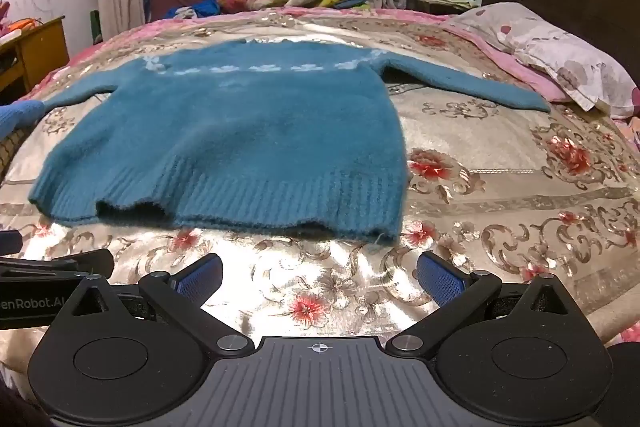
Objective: Fold small clothes
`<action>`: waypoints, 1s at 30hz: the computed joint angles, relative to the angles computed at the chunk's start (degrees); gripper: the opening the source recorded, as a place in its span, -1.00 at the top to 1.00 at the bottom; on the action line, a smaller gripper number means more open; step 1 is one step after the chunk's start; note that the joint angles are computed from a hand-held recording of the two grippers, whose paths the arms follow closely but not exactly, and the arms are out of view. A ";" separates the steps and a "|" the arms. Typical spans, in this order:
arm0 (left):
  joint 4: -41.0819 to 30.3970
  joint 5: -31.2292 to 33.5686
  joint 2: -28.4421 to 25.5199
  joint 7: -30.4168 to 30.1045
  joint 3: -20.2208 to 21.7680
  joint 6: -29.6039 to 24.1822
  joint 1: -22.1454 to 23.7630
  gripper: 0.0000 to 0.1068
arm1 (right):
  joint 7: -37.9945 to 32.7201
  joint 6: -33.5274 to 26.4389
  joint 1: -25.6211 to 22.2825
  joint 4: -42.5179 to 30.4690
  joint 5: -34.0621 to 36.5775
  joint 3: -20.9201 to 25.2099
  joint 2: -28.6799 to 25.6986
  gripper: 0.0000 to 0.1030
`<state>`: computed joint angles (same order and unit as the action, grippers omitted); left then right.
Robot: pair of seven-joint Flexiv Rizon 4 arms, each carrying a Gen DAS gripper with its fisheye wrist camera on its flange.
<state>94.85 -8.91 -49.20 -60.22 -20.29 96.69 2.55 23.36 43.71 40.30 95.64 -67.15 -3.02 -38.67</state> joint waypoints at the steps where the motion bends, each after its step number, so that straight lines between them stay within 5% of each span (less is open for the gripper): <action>1: 0.13 0.19 0.03 0.03 0.18 0.51 -0.13 -0.93 | -0.38 -0.36 0.10 -0.51 0.38 0.09 -0.32 -1.00; 30: 1.18 2.89 -0.53 -1.89 -1.76 3.40 1.91 -0.93 | -0.10 -1.77 0.93 -0.52 0.00 0.32 0.12 -1.00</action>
<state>96.02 -6.02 -49.73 -62.11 -22.06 100.09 4.46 23.26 41.94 41.23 95.12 -67.15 -2.70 -38.55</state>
